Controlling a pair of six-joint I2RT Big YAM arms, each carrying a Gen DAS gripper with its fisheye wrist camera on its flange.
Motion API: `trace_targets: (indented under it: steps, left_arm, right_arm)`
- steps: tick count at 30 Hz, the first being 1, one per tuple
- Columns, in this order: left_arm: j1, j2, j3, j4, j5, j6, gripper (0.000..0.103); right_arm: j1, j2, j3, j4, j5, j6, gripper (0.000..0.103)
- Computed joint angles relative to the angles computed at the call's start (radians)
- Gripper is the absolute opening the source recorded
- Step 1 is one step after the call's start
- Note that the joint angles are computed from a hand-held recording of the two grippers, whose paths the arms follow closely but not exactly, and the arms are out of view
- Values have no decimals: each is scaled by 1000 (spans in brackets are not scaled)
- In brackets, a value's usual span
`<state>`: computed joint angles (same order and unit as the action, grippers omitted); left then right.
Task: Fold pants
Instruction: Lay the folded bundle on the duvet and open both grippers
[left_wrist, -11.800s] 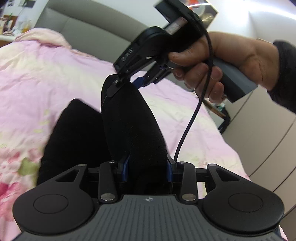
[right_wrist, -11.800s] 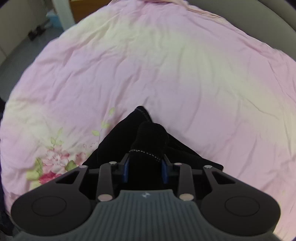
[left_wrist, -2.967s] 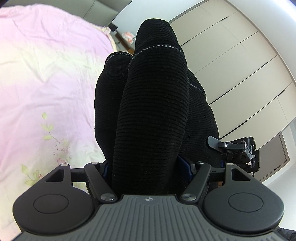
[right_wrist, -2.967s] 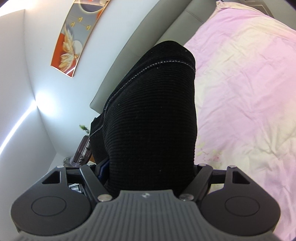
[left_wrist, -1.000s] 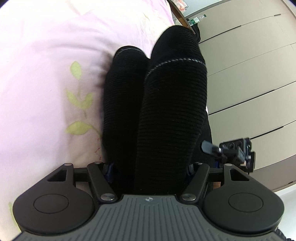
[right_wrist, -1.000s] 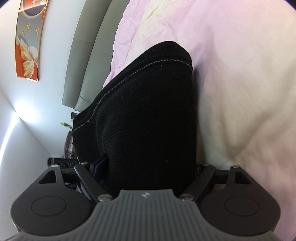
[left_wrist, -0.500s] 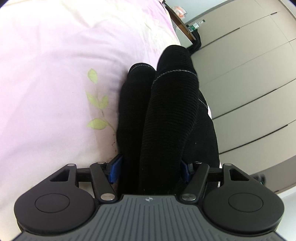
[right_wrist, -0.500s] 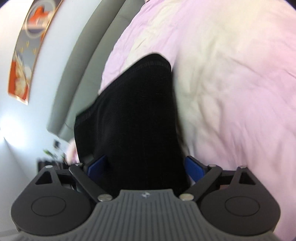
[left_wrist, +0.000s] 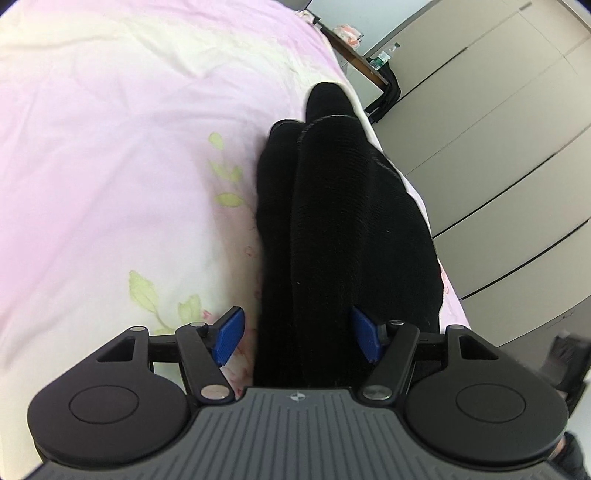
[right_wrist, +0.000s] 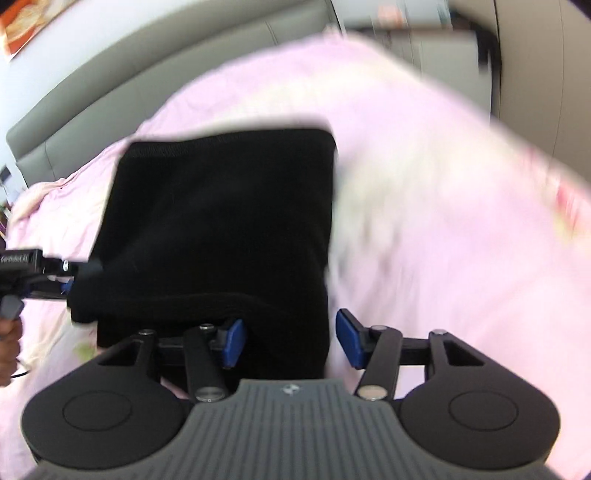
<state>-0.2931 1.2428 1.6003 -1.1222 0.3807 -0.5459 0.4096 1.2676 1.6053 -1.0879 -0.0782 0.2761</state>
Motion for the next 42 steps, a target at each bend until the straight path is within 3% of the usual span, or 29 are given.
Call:
trace_targets:
  steps: [2,3,6,7,9,11,13,16,18,23,26,28,30,33,35,36,38,42]
  left_arm:
    - [-16,-3,14,4,-19,4,63]
    - [-23,-8,16,13,-28,5,61]
    - [-37,-24,8,54,-30,0,59]
    - [-38,-24,11,47,-22,10,59]
    - [-58,2,42,-36,-58,79,61]
    - [-71,14,39,-69,-82,112,68]
    - [-55,10,17,-56,-58,87,72]
    - [-42,7,3,-43,-50,86,73]
    - [-47,4,3,-47,-69,93,73]
    - [-69,15,21,-61,-108,81,75]
    - [-113,27,67,-123,-205,69,83]
    - [-156,34,108,-201,-304,69,89]
    - [-196,36,138,-279,-375,70,82]
    - [-221,-19,104,-252,-338,28,84]
    - [-253,-43,101,-222,-340,16,101]
    - [-284,-48,113,-223,-381,22,103]
    - [-346,-41,154,-240,-478,17,103]
    - [-417,-15,244,-315,-550,-16,103]
  right_arm:
    - [38,26,44,9,1,-34,42]
    - [59,47,73,-6,-1,-50,37]
    - [100,46,86,-16,3,-92,36]
    - [69,28,80,-31,-88,-105,36]
    - [39,28,97,-23,-268,-58,36]
    - [52,10,99,20,-296,3,35]
    - [56,14,104,44,-226,18,35]
    - [85,81,152,-11,-18,-13,30]
    - [88,100,142,-83,-5,-27,30]
    - [101,55,47,-170,-15,23,32]
    - [97,35,36,-211,-39,66,33]
    - [108,4,26,-212,-12,79,54]
    - [118,-16,43,-235,14,100,63]
    - [149,-43,68,-259,74,135,80]
    - [181,-63,83,-251,132,149,92]
    - [201,-73,92,-248,163,159,97]
    - [240,-84,111,-246,223,181,98]
    - [338,-64,219,-332,404,230,98]
